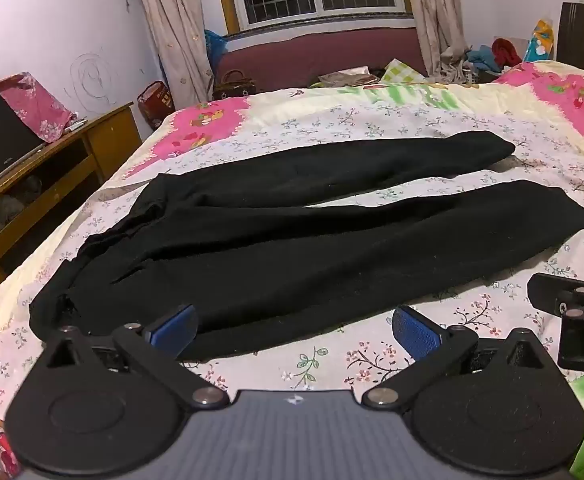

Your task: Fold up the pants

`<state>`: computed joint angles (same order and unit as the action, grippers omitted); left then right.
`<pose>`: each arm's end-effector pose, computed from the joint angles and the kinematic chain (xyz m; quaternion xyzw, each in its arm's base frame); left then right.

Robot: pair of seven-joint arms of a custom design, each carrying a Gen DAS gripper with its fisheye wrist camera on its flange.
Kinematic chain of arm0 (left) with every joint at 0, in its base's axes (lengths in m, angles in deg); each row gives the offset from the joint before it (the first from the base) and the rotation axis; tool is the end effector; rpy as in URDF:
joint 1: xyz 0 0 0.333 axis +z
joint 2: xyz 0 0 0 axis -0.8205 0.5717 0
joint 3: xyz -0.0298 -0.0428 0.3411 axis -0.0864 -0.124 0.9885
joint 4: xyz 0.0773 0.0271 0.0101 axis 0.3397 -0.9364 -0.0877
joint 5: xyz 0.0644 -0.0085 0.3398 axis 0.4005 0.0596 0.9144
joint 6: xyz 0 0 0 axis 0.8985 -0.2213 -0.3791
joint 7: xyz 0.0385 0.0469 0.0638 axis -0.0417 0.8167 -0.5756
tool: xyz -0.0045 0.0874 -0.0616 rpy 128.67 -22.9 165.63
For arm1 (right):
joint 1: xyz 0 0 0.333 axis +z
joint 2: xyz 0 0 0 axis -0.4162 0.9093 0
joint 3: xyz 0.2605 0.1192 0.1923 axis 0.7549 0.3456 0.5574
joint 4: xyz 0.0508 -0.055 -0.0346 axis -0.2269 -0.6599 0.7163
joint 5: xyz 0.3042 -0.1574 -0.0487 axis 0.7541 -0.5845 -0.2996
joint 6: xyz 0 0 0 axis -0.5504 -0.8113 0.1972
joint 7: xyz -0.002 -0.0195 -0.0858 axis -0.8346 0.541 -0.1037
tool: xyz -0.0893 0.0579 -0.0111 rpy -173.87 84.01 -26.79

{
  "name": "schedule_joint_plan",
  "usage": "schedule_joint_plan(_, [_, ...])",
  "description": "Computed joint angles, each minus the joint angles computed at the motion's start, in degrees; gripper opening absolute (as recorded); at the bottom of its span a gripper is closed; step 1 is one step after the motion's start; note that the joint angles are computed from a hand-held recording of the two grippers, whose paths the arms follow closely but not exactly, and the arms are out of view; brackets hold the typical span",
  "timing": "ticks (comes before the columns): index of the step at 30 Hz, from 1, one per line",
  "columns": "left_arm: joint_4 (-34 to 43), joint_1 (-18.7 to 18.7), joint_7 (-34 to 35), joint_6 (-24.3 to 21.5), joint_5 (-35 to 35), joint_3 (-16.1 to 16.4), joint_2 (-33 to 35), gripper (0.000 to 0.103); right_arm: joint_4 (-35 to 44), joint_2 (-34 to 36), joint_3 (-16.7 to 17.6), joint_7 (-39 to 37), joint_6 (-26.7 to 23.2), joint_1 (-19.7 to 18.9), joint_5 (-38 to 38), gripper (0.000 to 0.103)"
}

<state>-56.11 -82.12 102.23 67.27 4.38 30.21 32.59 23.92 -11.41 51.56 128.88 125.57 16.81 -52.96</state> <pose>0.5955 -0.3298 0.5134 -0.7004 0.5540 -0.2021 0.4022 0.6208 0.4790 0.5482 -0.7401 0.5019 -0.2557 0.3674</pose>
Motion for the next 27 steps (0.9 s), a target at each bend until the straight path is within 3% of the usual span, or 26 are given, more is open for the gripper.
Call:
schedule_joint_plan(9, [0.2,-1.1,0.8,0.6,-1.2,0.6,-0.3,0.103,-1.7,-1.0,0.1,0.1,0.8,0.2,0.2,0.091])
schedule_joint_plan(14, [-3.3,0.3,-1.5,2.0,-0.1,-0.5,-1.9,0.103,-4.5,-2.4,-0.1,0.9,2.2,0.5,-0.3,0.091])
schedule_joint_plan(27, [-1.0,0.1,0.4,1.5,-1.5,-0.5,-0.7,0.103,-3.0,-1.6,0.3,0.3,1.1,0.2,0.1,0.091])
